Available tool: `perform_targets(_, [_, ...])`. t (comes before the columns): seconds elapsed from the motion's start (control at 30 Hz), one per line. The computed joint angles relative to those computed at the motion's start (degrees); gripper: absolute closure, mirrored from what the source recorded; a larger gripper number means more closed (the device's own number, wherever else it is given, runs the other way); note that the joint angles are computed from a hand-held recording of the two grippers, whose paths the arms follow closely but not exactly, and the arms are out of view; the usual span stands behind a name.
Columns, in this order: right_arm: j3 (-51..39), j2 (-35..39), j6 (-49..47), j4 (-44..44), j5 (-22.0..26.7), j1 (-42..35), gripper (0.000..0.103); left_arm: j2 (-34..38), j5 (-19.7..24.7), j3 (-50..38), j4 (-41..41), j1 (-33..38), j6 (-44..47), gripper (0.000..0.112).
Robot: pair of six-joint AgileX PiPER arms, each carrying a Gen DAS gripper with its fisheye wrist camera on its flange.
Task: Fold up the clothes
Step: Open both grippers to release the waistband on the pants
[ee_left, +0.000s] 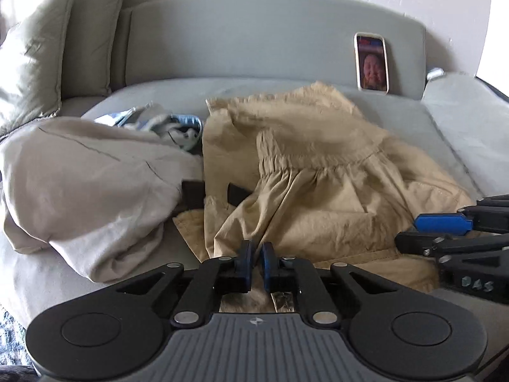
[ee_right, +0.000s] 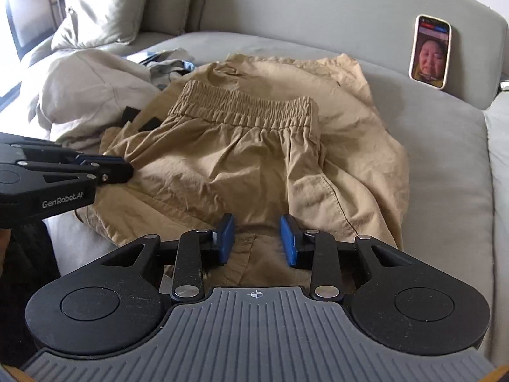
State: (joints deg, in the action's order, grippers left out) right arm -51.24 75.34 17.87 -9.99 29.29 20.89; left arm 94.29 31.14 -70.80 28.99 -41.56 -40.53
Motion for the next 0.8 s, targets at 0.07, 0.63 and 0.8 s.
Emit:
perform_targets(0.07, [0.01, -3.16, 0.85, -0.24, 1.13, 0.68, 0.069, -3.18, -0.06, 2.41, 4.67, -1.65, -5.24, 0.103])
perform_targets(0.63, [6.13, -10.88, 12.79, -5.86, 7.16, 0.23, 0.068, -0.68, 2.19, 0.34, -3.04, -1.44, -1.16, 0.098])
perform_targets(0.8, [5.93, -11.93, 12.32, -4.82, 7.34, -0.45, 0.068, -1.6, 3.68, 0.49, 2.67, -3.45, -5.68, 0.094])
